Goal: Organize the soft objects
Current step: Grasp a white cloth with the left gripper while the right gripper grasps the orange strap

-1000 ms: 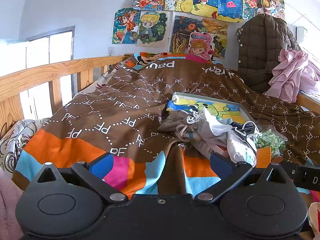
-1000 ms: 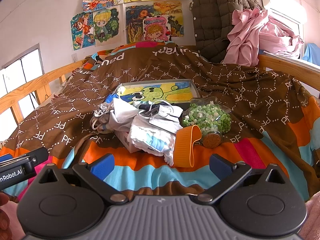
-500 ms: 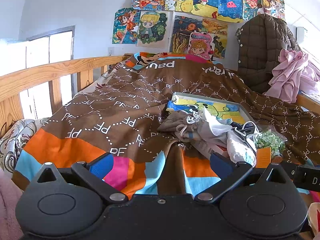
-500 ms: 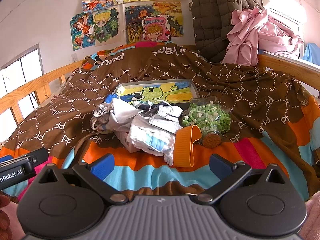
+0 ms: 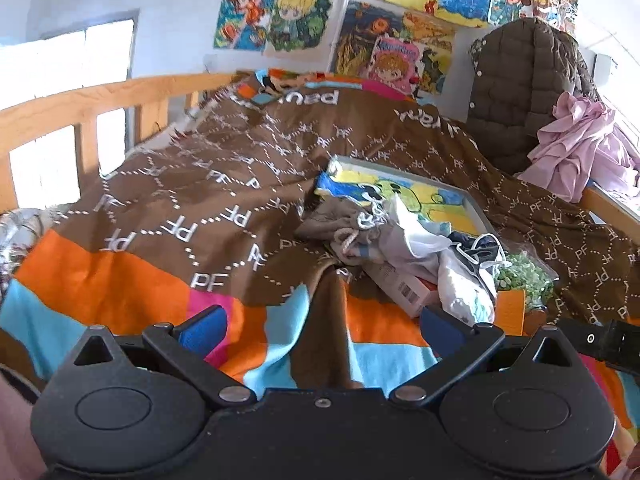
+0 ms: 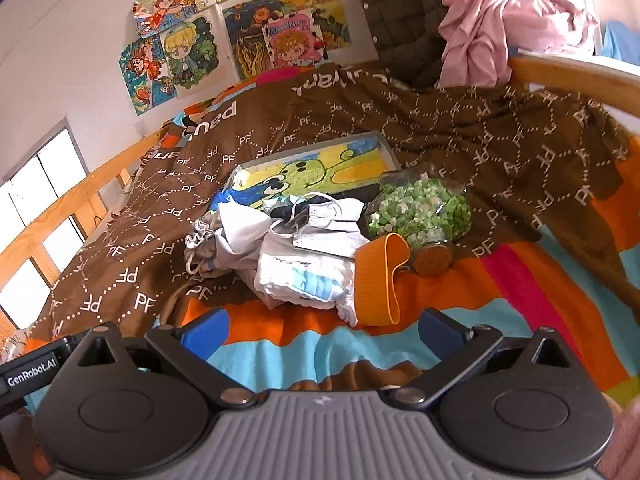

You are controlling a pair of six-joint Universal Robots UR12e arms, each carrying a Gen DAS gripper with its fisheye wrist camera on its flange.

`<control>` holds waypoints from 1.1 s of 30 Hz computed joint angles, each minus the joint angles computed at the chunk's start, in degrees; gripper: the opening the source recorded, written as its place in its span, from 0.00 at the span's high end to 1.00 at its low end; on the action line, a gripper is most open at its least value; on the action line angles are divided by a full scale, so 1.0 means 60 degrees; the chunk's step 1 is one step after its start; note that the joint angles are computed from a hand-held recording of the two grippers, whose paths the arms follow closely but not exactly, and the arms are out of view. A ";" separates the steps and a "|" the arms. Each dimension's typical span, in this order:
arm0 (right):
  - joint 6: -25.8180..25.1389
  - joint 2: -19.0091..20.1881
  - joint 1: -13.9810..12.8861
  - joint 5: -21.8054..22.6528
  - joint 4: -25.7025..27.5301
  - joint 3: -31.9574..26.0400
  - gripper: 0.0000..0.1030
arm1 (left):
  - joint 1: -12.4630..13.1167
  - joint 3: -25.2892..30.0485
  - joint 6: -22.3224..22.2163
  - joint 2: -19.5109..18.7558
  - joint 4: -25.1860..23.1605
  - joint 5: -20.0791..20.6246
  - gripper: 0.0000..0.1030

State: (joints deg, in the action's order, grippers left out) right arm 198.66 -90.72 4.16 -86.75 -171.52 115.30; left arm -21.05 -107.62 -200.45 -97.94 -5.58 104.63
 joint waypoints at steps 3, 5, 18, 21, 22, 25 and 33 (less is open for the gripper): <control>0.0099 0.0129 -0.0256 0.0480 0.0551 -0.0301 0.00 | 0.0187 0.0195 0.0293 -0.0072 -0.0221 -0.0598 0.01; 0.0063 0.0232 -0.0418 0.0663 0.0804 -0.0501 0.00 | 0.0311 0.0372 0.0703 -0.0162 -0.0311 -0.1020 0.01; -0.1589 0.1195 -0.0988 0.1353 0.2831 -0.1900 0.00 | 0.0914 0.1511 0.2383 -0.1312 0.0137 -0.3913 0.01; -0.1795 0.1416 -0.1070 0.1497 0.3230 -0.2106 0.00 | 0.1053 0.1813 0.2237 -0.1658 0.0075 -0.4611 0.01; -0.1822 0.1481 -0.1095 0.1552 0.3364 -0.2162 0.00 | 0.1118 0.1904 0.2102 -0.1756 0.0037 -0.4958 0.01; -0.1915 0.1670 -0.1146 0.1628 0.3757 -0.2324 0.00 | 0.1256 0.2181 0.1596 -0.2103 0.0101 -0.5827 0.01; -0.3274 0.1949 -0.0938 0.1328 0.4267 -0.2558 0.00 | 0.1251 0.2563 0.1118 -0.2588 -0.0143 -0.6685 0.01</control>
State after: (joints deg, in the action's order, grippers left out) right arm 179.01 -79.03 -1.47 -78.78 -145.92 99.95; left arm -13.54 -92.24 -193.74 -113.46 -6.44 64.52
